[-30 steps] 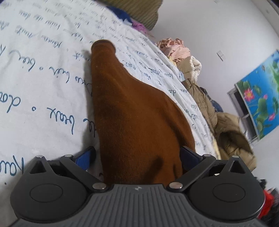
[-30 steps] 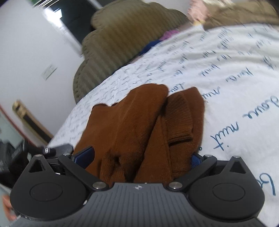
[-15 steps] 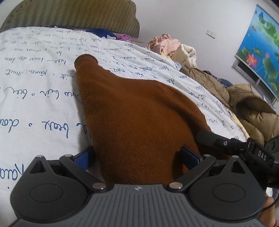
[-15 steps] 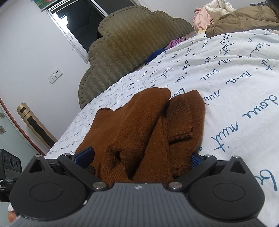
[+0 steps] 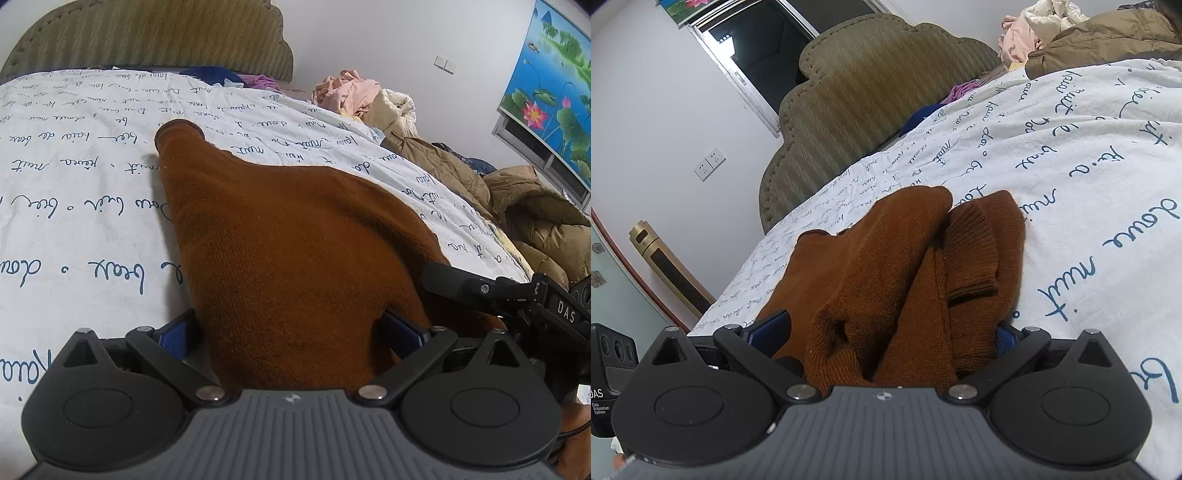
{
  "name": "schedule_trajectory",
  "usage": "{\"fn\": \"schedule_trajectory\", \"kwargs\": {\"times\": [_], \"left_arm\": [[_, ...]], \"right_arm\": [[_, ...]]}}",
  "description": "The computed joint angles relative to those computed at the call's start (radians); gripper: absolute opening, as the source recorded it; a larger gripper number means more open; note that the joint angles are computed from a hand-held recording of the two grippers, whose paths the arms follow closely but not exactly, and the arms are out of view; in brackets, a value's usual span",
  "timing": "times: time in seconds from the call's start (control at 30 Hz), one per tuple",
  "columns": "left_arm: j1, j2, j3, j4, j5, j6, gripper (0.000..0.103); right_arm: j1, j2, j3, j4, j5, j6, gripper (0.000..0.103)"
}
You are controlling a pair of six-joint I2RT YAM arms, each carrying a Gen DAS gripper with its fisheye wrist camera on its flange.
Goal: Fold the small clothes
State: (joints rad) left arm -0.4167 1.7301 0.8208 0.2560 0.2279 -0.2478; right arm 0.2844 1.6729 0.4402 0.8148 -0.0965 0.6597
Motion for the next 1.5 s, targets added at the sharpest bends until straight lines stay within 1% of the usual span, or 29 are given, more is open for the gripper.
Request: {"fn": "schedule_trajectory", "kwargs": {"times": [0.37,0.5,0.53,0.57,0.6,0.63,0.67,0.7,0.73,0.77,0.8,0.87,0.97,1.13,1.27,1.5], "left_arm": [[-0.001,0.001,0.007,-0.013,-0.001,0.008,0.103],[0.001,-0.001,0.023,-0.045,0.006,0.023,0.102],[0.000,-0.003,0.027,-0.054,0.005,0.028,0.095],[0.001,-0.007,0.031,-0.065,0.008,0.037,0.085],[0.004,-0.011,0.036,-0.078,0.013,0.043,0.078],[0.011,-0.015,0.041,-0.091,0.028,0.042,0.064],[0.020,-0.016,0.048,-0.103,0.053,0.035,0.052],[0.034,-0.017,0.055,-0.115,0.078,0.020,0.047],[0.048,-0.017,0.063,-0.127,0.098,0.002,0.039],[0.065,-0.014,0.071,-0.136,0.126,-0.015,0.033],[0.080,-0.012,0.077,-0.143,0.151,-0.032,0.031],[0.102,-0.015,0.084,-0.159,0.187,-0.049,0.026],[0.116,-0.045,0.079,-0.166,0.195,-0.031,0.023],[0.124,-0.092,0.114,-0.234,0.136,0.005,0.022],[0.160,-0.122,0.130,-0.261,0.098,0.031,0.022],[0.269,-0.182,0.109,-0.324,0.091,0.088,0.022]], "right_arm": [[-0.003,-0.001,0.012,-0.022,-0.009,-0.008,0.103],[-0.007,-0.008,0.040,-0.080,-0.030,-0.025,0.102],[-0.008,-0.012,0.055,-0.108,-0.032,-0.033,0.102],[-0.008,-0.014,0.072,-0.139,-0.038,-0.042,0.098],[-0.006,-0.016,0.085,-0.164,-0.041,-0.048,0.088],[-0.006,-0.018,0.102,-0.195,-0.040,-0.051,0.080],[-0.007,-0.018,0.115,-0.222,-0.040,-0.047,0.064],[-0.016,-0.013,0.125,-0.236,-0.052,-0.033,0.060],[-0.033,-0.002,0.124,-0.219,-0.088,-0.013,0.057],[-0.051,0.010,0.123,-0.198,-0.127,0.011,0.051],[-0.064,0.020,0.123,-0.184,-0.157,0.034,0.049],[-0.072,0.030,0.117,-0.154,-0.185,0.076,0.046],[-0.067,0.020,0.112,-0.148,-0.196,0.132,0.043],[-0.053,0.018,0.128,-0.112,-0.228,0.203,0.040],[-0.012,0.033,0.198,-0.148,-0.210,0.202,0.040],[0.085,0.099,0.312,-0.182,-0.188,0.232,0.040]]}}
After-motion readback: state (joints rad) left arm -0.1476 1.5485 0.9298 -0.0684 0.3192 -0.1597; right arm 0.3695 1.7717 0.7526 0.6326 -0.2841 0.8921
